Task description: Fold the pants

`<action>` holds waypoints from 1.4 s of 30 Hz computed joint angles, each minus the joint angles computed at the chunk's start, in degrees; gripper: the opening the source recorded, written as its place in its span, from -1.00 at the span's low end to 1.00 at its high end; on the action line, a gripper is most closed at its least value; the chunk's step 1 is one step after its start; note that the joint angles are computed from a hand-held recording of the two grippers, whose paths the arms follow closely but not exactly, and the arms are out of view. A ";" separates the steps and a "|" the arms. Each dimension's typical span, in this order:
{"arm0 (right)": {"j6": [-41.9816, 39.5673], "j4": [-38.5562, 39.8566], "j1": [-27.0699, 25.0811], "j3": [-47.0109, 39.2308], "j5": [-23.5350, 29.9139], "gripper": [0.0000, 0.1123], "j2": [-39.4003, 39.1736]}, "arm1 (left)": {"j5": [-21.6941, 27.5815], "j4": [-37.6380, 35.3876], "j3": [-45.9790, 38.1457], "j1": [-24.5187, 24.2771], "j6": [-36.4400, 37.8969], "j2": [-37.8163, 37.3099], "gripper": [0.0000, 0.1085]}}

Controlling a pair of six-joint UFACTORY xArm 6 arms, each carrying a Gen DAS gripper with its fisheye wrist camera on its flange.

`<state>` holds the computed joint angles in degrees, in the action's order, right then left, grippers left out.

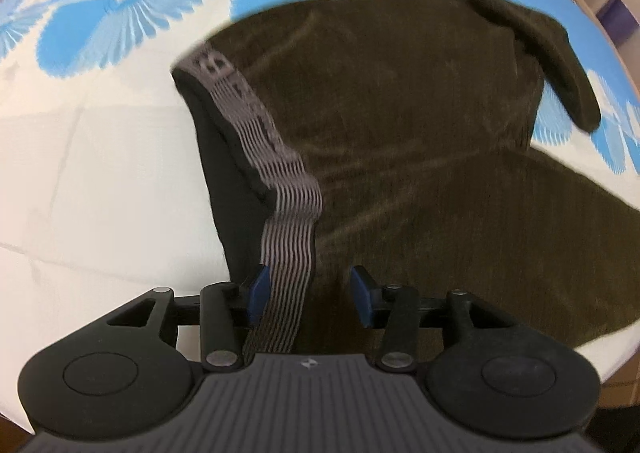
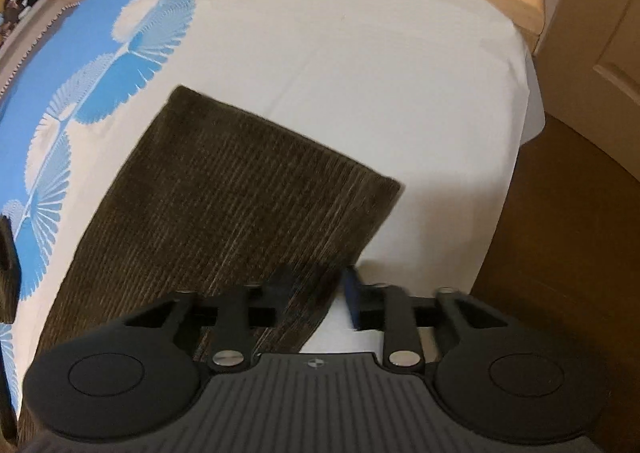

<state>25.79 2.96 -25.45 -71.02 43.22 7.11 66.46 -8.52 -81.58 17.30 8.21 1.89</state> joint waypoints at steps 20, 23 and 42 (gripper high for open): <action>-10.13 6.10 16.45 -1.24 -27.76 -0.42 -1.12 | -12.85 13.77 -0.32 -9.26 -5.36 -0.26 -0.39; -20.10 18.20 19.98 -7.36 -27.01 -0.76 3.41 | -15.65 14.58 -1.87 -11.06 -8.81 0.32 -0.75; -15.04 20.90 27.82 -26.35 -22.93 -0.87 18.27 | -18.01 11.17 -30.26 -23.53 -20.75 22.28 -0.77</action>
<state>10.75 23.85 2.37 -97.37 20.29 25.38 48.45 2.65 -111.84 -6.23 -12.54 24.17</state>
